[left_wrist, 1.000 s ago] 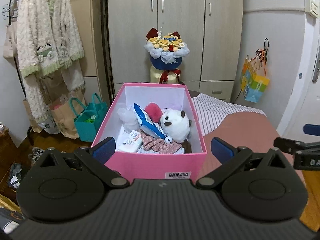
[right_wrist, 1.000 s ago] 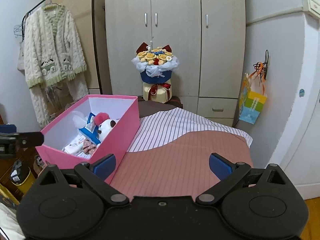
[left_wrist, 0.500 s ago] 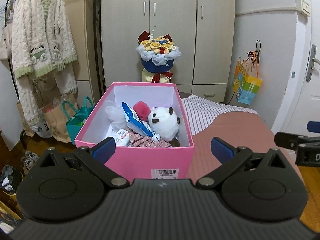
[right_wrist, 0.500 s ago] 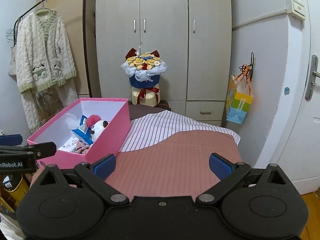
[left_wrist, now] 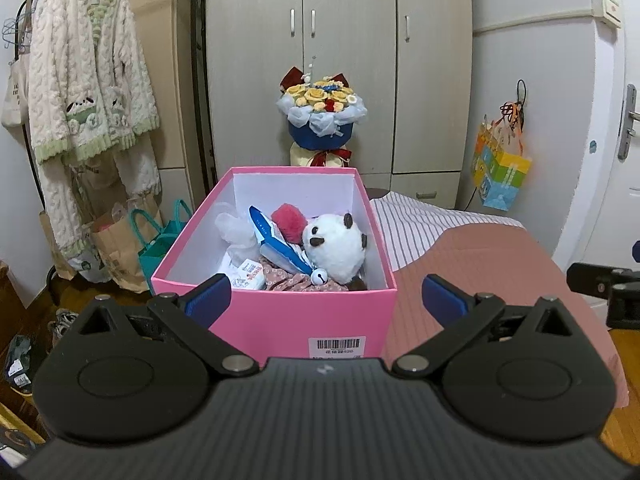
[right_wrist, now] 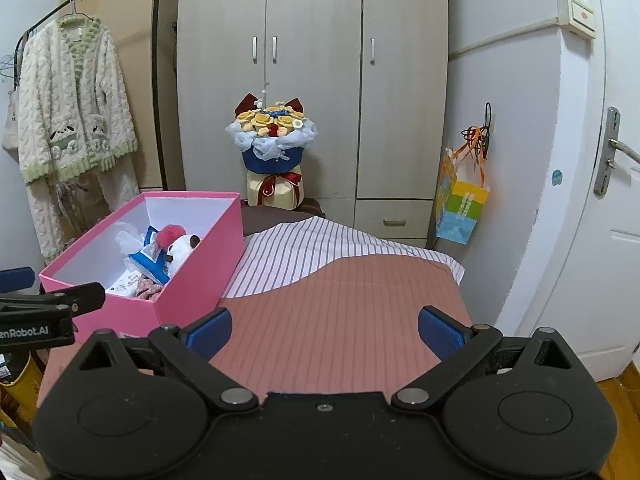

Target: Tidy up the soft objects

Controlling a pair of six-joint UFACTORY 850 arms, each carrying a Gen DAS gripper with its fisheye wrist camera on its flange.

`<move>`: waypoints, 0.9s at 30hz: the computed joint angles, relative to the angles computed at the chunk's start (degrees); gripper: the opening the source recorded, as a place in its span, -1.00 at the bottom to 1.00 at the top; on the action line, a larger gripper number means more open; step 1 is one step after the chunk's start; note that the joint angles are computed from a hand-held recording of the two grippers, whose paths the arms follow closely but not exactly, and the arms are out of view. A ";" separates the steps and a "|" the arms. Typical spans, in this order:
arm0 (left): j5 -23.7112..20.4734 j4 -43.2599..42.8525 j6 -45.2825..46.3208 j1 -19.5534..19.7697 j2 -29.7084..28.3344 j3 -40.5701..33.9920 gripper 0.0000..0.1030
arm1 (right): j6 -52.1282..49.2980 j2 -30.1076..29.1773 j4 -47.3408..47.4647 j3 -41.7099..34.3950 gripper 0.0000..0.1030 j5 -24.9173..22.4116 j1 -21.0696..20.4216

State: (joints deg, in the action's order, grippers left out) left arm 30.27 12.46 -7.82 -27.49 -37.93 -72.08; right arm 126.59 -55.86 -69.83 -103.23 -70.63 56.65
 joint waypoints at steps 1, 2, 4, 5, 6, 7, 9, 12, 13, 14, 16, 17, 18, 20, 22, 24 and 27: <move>0.19 -0.05 0.13 -0.01 0.03 0.12 1.00 | -0.03 -0.05 0.01 -0.04 0.96 -0.14 0.04; 0.37 -0.07 0.18 -0.02 0.10 0.29 1.00 | -0.08 -0.16 0.02 -0.16 0.96 -0.31 0.10; 0.80 -0.03 0.12 -0.01 0.20 0.57 1.00 | 0.00 -0.24 -0.15 -0.20 0.96 -0.58 0.23; 0.96 -0.12 0.17 0.00 0.24 0.68 1.00 | 0.10 -0.28 -0.22 -0.23 0.96 -0.67 0.31; 1.00 -0.27 0.29 0.01 0.29 0.76 1.00 | 0.28 -0.34 -0.39 -0.25 0.96 -0.80 0.41; 1.01 -0.42 0.42 0.01 0.32 0.82 1.00 | 0.43 -0.38 -0.52 -0.25 0.96 -0.91 0.48; 1.09 -0.96 0.87 -0.02 0.44 1.03 1.00 | 0.35 -0.55 -0.55 -0.41 0.96 -1.22 0.58; 0.92 -1.82 1.67 -0.17 0.54 1.14 1.00 | -0.96 -1.37 -0.04 -1.55 0.96 -2.36 0.76; 0.90 -1.90 1.78 -0.18 0.55 1.15 1.00 | -1.43 -1.67 0.18 -2.05 0.96 -2.85 0.86; 0.88 -2.39 2.40 -0.26 0.60 1.26 1.00 | -1.81 -1.91 0.36 -2.44 0.96 -3.22 0.94; 0.28 -3.70 4.02 -0.52 0.66 1.34 1.00 | -2.58 -2.36 0.70 -3.20 0.96 -3.89 1.08; -0.02 -4.36 4.63 -0.63 0.65 1.34 1.00 | -2.85 -2.54 0.76 -3.54 0.96 -4.08 1.13; 0.25 -4.90 5.08 -0.72 0.67 1.56 1.00 | -2.95 -2.61 0.73 -3.65 0.96 -4.18 1.20; 0.47 -5.05 5.30 -0.78 0.64 1.70 1.00 | -2.52 -2.33 0.05 -3.08 0.96 -4.08 1.35; 1.24 -4.76 5.16 -0.79 0.70 2.10 1.00 | -1.69 -2.01 -1.48 -2.21 0.96 -3.91 1.59; 2.74 -4.53 5.06 -0.77 0.73 2.68 1.00 | -1.43 -1.97 -2.64 -1.90 0.96 -4.26 1.92; 6.90 -7.75 6.29 -1.07 0.76 3.87 1.00 | -1.71 -2.47 -3.26 -2.44 0.96 -5.33 2.24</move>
State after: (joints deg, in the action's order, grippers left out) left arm 37.17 4.72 -1.54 -28.56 -37.17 -68.21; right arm 124.87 -58.33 -73.09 -105.67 -75.96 58.88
